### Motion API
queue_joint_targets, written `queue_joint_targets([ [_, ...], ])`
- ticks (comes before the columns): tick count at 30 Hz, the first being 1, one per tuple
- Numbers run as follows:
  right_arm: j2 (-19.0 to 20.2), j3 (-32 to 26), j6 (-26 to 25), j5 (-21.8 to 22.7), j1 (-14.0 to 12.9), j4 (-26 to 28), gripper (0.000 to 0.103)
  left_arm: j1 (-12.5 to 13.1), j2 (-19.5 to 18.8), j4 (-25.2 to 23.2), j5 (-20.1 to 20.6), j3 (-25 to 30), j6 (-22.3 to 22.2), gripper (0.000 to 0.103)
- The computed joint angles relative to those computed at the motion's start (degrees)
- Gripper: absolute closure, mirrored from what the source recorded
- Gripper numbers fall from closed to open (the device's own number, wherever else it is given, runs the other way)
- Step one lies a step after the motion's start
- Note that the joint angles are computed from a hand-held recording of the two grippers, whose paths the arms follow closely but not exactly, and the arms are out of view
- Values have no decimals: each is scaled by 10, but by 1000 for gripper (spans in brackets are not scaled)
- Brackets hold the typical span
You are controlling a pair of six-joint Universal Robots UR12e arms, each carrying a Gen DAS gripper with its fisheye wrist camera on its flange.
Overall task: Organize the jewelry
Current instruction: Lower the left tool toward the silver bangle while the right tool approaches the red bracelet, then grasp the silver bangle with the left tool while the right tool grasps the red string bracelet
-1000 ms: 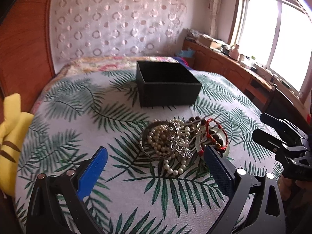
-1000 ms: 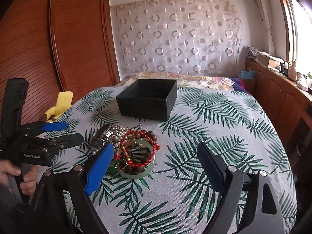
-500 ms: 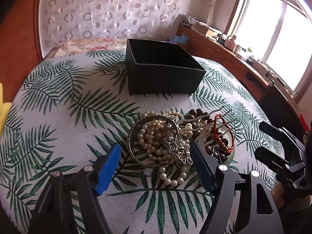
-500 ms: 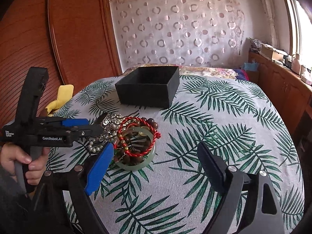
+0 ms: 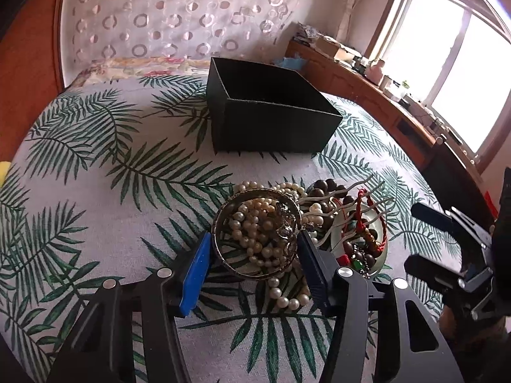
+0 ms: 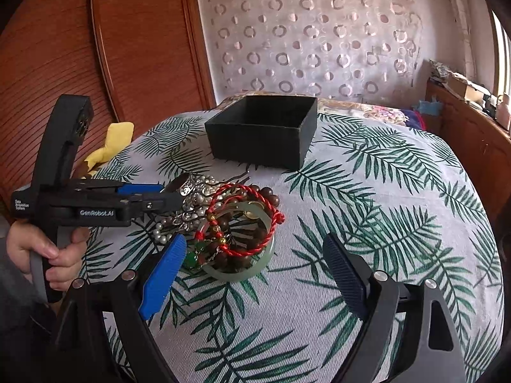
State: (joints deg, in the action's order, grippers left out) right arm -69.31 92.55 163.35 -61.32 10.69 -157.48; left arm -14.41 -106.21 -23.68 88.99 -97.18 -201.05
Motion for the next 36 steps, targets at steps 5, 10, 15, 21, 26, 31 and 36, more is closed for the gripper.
queue_joint_targets([
  [5,11,-23,-17,12,1,43,16,-3,4,-1,20,-3,5,51],
  [10,24,-48,-32,27,4,92,18,-4,5,3,22,-7,4,51],
  [15,35,-70,-51,29,10,128,20,-5,4,6,28,-7,4,51],
  [21,40,-81,-68,23,15,149,21,-9,12,29,51,-16,1,51],
  [26,45,-89,-79,20,17,164,24,-8,17,34,64,-22,-3,51],
  [31,49,-98,-86,31,16,185,43,-6,16,24,64,-22,-2,51],
  [36,46,-97,-87,26,15,168,62,-5,14,11,68,-20,-4,51],
])
